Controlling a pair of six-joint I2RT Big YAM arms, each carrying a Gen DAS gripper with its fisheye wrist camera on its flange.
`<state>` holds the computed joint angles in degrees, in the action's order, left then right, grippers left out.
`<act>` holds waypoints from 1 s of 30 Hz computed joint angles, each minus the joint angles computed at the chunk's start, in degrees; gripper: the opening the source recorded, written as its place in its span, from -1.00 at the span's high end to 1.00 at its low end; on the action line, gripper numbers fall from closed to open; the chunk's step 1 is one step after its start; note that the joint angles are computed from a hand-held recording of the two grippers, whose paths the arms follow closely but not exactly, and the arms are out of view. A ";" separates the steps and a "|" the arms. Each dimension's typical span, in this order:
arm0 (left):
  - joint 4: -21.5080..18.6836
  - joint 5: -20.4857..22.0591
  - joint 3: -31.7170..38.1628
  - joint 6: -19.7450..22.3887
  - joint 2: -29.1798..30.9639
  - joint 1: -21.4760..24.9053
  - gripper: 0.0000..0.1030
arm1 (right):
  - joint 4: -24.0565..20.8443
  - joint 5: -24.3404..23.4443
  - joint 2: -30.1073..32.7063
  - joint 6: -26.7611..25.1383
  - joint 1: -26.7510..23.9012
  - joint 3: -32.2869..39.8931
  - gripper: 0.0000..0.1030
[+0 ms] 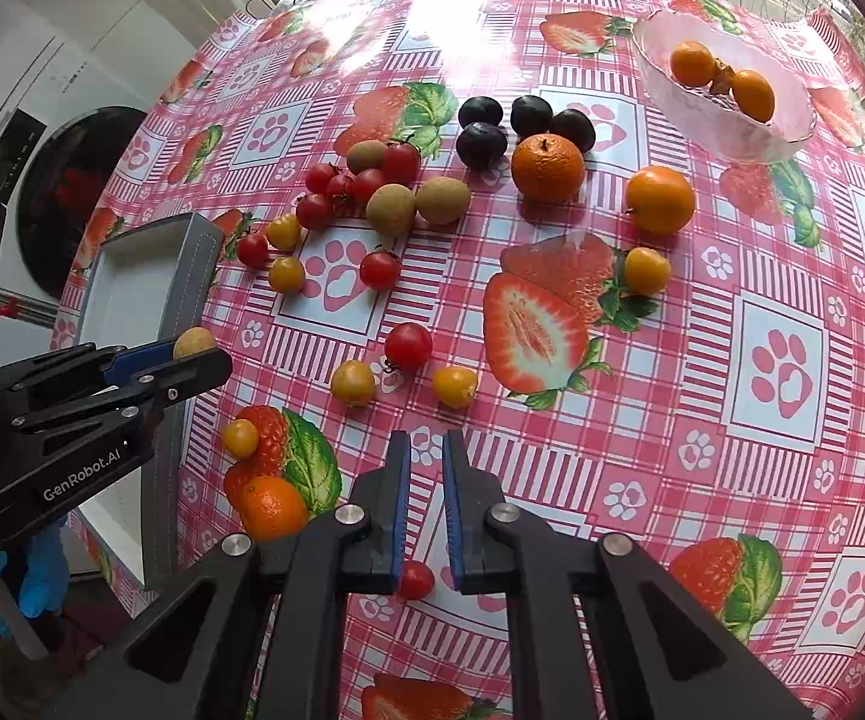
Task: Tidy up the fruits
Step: 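Close the right gripper on a yellow cherry tomato while the left gripper lifts the kiwi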
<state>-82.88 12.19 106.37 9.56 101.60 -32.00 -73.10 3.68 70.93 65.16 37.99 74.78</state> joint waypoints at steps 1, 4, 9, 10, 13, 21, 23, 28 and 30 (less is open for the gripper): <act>0.04 -0.55 -0.20 0.21 -0.44 0.24 0.49 | -0.96 0.46 0.45 -0.08 0.31 0.90 0.78; -0.02 -1.35 -1.29 1.88 -2.41 2.01 0.49 | -3.48 0.82 2.08 -0.95 0.49 2.38 0.77; -0.24 -2.76 -2.48 2.69 -3.49 3.41 0.49 | -5.89 0.85 6.25 -3.79 -0.53 3.13 0.32; -0.03 -3.12 -2.95 2.58 -3.63 3.34 0.49 | -5.65 0.90 6.68 -4.01 -0.77 3.03 0.25; 0.21 -3.52 -3.75 2.47 -3.78 3.58 0.49 | -4.21 1.08 7.14 -4.61 -1.21 2.53 0.25; 0.00 -2.86 -4.50 1.67 -4.19 4.17 0.49 | -6.04 0.74 9.64 -6.56 -0.73 4.80 0.64; -0.01 -2.60 -4.23 1.54 -4.26 4.38 0.49 | -5.57 0.33 8.78 -4.74 -0.54 4.57 0.64; -0.16 -2.82 -2.92 1.70 -4.12 5.54 0.49 | -4.71 0.29 7.68 -2.74 -0.22 6.88 0.64; -0.36 -3.32 -1.99 2.10 -3.76 6.40 0.49 | -4.47 0.19 9.28 -3.69 -0.34 9.81 0.64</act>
